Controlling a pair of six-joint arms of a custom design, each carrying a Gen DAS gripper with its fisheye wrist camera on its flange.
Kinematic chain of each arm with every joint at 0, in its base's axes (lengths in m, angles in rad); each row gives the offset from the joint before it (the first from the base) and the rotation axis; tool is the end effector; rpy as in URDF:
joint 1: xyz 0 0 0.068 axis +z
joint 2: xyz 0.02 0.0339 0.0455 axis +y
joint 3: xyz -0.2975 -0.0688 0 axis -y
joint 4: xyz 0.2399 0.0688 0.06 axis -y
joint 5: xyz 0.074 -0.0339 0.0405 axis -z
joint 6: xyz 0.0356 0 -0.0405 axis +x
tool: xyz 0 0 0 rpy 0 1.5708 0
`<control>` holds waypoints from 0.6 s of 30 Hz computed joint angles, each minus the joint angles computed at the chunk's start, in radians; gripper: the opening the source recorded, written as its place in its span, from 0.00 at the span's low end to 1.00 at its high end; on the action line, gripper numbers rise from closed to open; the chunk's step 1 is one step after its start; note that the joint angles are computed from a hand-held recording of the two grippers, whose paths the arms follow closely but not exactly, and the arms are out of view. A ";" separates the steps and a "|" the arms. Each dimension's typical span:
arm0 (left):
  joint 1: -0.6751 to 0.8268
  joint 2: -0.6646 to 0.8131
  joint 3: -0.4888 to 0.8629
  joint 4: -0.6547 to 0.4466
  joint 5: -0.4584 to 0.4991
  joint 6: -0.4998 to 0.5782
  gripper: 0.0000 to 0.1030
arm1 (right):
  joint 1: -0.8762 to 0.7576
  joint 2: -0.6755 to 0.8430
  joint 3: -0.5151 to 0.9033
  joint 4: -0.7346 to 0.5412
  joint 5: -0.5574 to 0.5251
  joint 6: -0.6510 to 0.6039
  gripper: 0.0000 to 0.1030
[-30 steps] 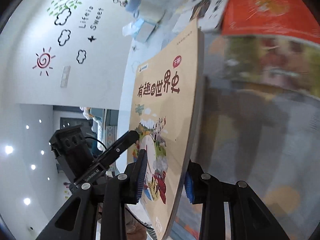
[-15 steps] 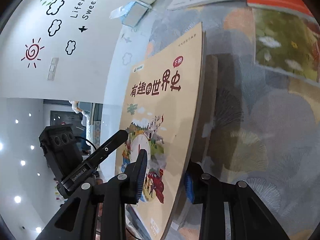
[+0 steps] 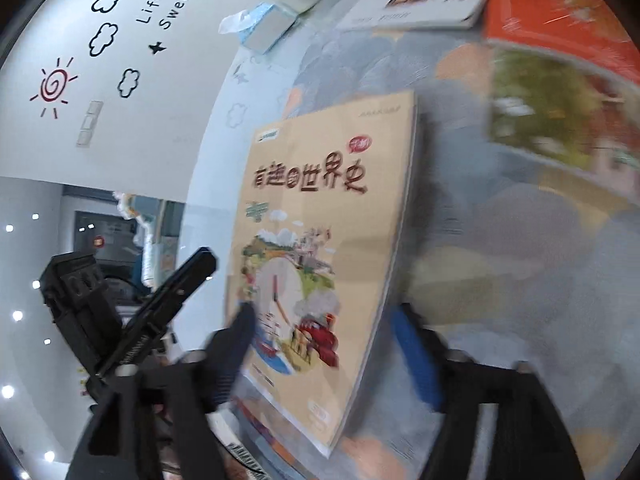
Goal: Organize books
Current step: 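Lower the orange book onto the table and open the right gripper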
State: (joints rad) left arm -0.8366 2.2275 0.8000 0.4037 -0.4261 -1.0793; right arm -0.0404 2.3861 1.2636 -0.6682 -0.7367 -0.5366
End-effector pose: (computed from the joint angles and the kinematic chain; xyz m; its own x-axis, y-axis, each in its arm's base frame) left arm 0.2458 -0.2504 0.0294 -0.7391 -0.3793 -0.5567 -0.2534 0.9222 -0.2920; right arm 0.3734 0.0088 0.0293 -0.9282 -0.3414 -0.1477 -0.3469 0.6511 0.6750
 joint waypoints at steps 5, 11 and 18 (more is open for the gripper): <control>-0.074 -0.031 0.099 -0.150 -0.072 -0.005 0.42 | -0.143 -0.126 -0.108 0.091 0.083 -0.161 0.75; -0.155 0.013 0.374 -0.342 -0.159 0.059 0.70 | -0.420 -0.260 -0.248 0.358 0.157 -0.331 0.92; -0.203 0.294 0.947 -0.579 -0.219 0.148 0.83 | -0.699 -0.098 -0.046 0.477 0.076 -0.397 1.00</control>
State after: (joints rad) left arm -1.0396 2.5215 1.7467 -0.1754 -0.6455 -0.9310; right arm -0.7398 2.2878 1.2173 -0.1915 -0.6611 -0.9334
